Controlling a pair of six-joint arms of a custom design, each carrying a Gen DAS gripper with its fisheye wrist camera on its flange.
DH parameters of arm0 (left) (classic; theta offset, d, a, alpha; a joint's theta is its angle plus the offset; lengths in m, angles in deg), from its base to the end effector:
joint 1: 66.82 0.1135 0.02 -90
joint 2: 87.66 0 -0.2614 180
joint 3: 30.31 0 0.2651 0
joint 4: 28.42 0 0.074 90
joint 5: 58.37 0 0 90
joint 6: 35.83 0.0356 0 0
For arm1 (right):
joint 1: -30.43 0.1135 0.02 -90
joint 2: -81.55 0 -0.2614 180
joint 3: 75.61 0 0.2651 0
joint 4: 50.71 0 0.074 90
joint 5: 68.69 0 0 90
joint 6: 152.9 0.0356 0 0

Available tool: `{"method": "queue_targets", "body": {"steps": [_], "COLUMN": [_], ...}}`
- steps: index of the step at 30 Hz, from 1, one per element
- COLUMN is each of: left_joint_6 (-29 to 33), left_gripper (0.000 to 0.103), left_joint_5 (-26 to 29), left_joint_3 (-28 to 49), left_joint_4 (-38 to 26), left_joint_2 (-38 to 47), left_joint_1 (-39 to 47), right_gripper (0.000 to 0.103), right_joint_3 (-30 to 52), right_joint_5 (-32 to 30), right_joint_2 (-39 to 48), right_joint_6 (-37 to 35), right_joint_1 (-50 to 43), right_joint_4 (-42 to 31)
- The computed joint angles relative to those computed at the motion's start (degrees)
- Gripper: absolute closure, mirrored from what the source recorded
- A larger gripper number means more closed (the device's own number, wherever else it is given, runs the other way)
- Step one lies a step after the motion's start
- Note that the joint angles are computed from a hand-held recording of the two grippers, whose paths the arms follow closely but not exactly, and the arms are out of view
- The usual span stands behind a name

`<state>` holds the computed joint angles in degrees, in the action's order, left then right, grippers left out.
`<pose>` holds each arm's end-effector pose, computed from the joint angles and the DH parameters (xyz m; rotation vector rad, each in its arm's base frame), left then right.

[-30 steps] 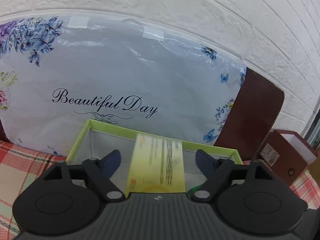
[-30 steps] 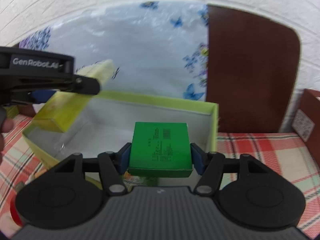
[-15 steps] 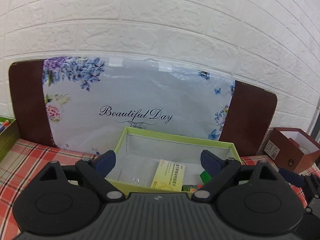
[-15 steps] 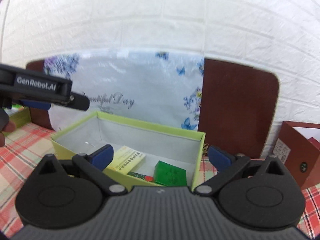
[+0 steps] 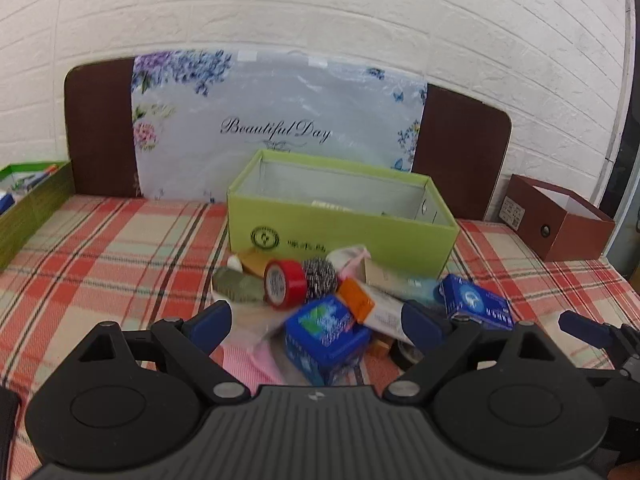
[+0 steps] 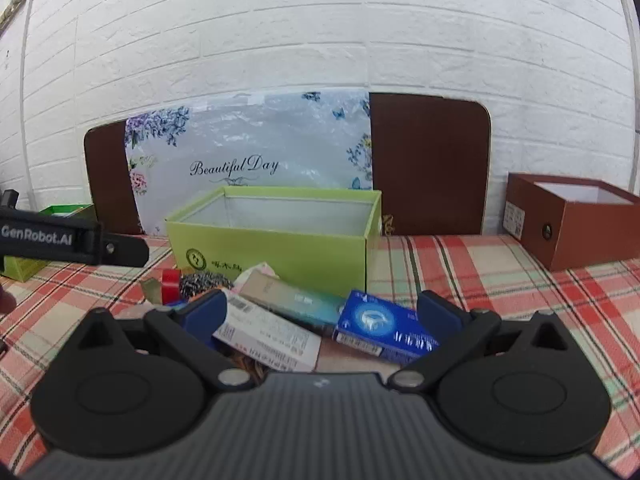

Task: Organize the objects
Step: 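Grasp the blue Mentos tin with the left tool while the right tool grasps the white-orange medicine box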

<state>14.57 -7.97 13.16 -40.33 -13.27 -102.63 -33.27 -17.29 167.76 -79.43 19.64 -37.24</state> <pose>0.2172 -0.1287 0.1601 -0.3987 2.0846 0.0374 0.2808 -0.0309 0.1391 -0.4909 1.9385 0.4020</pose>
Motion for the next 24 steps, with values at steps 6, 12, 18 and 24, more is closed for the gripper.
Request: {"method": "queue_targets", "body": {"steps": [6, 12, 18, 24], "left_joint_6": [-11.3, -11.5, -11.2, -12.0], "left_gripper": [0.008, 0.008, 0.008, 0.008], "left_joint_5": [2.1, 1.0, 2.9, 3.4], "left_joint_3": [-4.6, -4.6, -3.3, -4.0], "left_joint_4": [-2.1, -2.4, -1.1, -1.8], "left_joint_2": [1.0, 1.0, 2.7, 2.6], "left_joint_1": [-2.6, -3.9, -3.0, -0.9], "right_gripper": [0.0, 0.0, 0.008, 0.016], "right_joint_3": [-4.7, -6.8, -2.7, 1.8], "right_joint_5": [-1.7, -3.9, -3.7, 0.4], "right_joint_2": [0.8, 1.6, 5.4, 13.4], "right_joint_6": [-5.5, -11.4, -13.5, -12.7], "right_joint_1": [-4.4, -6.1, -2.0, 4.6], "right_joint_4": [-4.9, -4.2, -1.6, 3.8]}}
